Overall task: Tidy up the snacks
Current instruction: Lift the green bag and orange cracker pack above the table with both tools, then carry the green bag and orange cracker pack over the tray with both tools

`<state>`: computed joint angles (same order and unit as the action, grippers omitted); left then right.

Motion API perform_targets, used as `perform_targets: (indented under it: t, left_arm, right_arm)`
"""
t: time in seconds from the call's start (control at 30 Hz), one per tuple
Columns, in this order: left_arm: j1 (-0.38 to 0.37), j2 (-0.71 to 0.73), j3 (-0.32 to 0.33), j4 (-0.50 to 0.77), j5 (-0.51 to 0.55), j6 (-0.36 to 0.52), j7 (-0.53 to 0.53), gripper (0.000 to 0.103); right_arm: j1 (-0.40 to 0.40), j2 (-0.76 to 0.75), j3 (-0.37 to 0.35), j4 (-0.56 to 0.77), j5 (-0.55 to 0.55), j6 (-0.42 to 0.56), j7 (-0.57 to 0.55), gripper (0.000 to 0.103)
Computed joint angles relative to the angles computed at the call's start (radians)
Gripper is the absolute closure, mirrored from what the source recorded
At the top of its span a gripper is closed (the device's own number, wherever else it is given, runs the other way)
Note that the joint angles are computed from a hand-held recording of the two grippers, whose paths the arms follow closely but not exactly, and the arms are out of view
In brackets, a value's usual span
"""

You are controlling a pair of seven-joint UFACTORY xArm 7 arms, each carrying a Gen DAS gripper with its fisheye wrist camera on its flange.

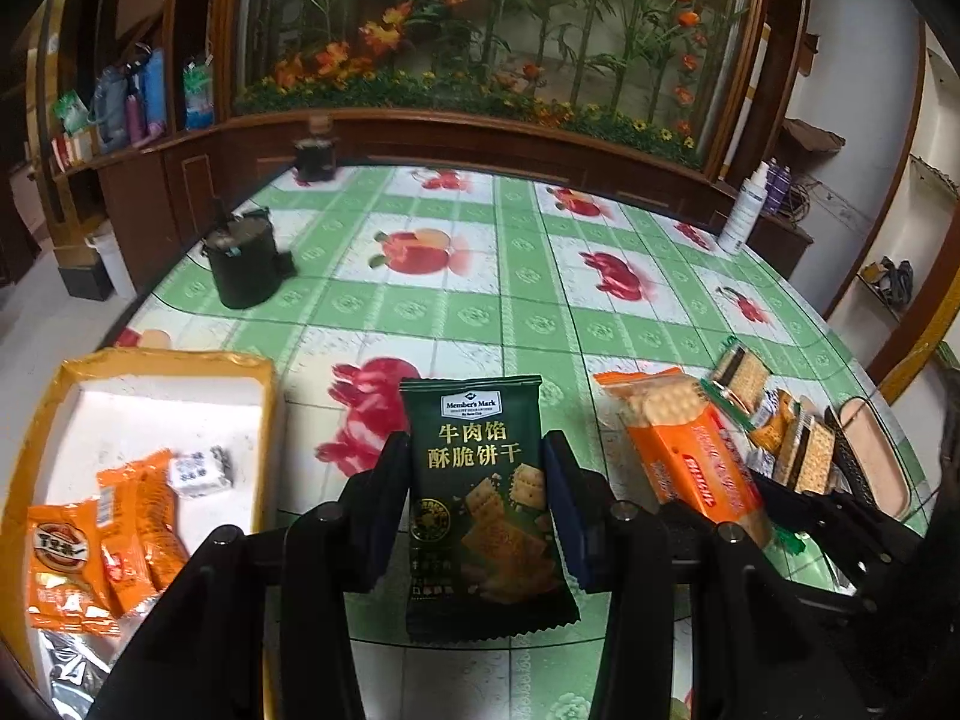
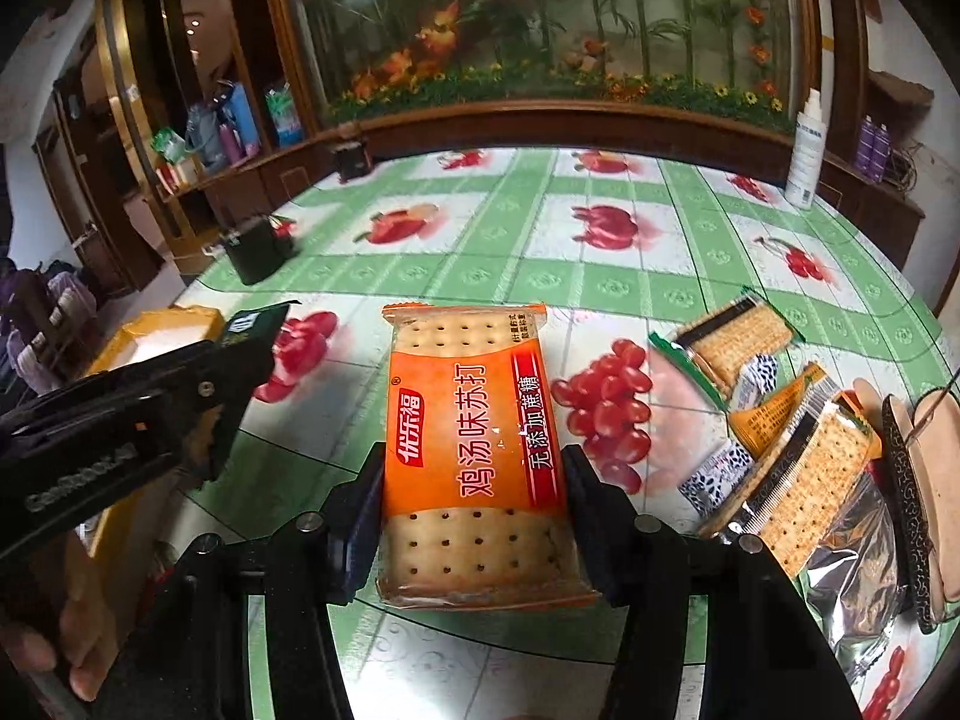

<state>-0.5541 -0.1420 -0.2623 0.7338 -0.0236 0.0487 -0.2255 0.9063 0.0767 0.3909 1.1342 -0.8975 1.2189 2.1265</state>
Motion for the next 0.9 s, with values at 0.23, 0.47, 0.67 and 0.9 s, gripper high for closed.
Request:
perform_targets:
  t: [0.23, 0.47, 0.67, 0.9]
  left_arm:
    - [0.177, -0.032, -0.13, -0.015, 0.246, -0.036, -0.224, 0.06]
    - [0.303, -0.059, -0.231, -0.02, 0.382, -0.065, -0.35, 0.06]
    - [0.31, -0.062, -0.235, -0.02, 0.411, -0.072, -0.368, 0.06]
    - [0.309, -0.071, -0.242, -0.025, 0.42, -0.076, -0.365, 0.06]
  right_arm:
    - [0.028, 0.027, 0.002, 0.053, -0.03, 0.063, 0.014, 0.043]
    - [0.066, 0.052, -0.002, 0.104, -0.057, 0.121, 0.058, 0.043]
    - [0.118, 0.096, -0.011, 0.167, -0.091, 0.188, 0.084, 0.043]
    - [0.138, 0.113, -0.03, 0.177, -0.093, 0.204, 0.044, 0.043]
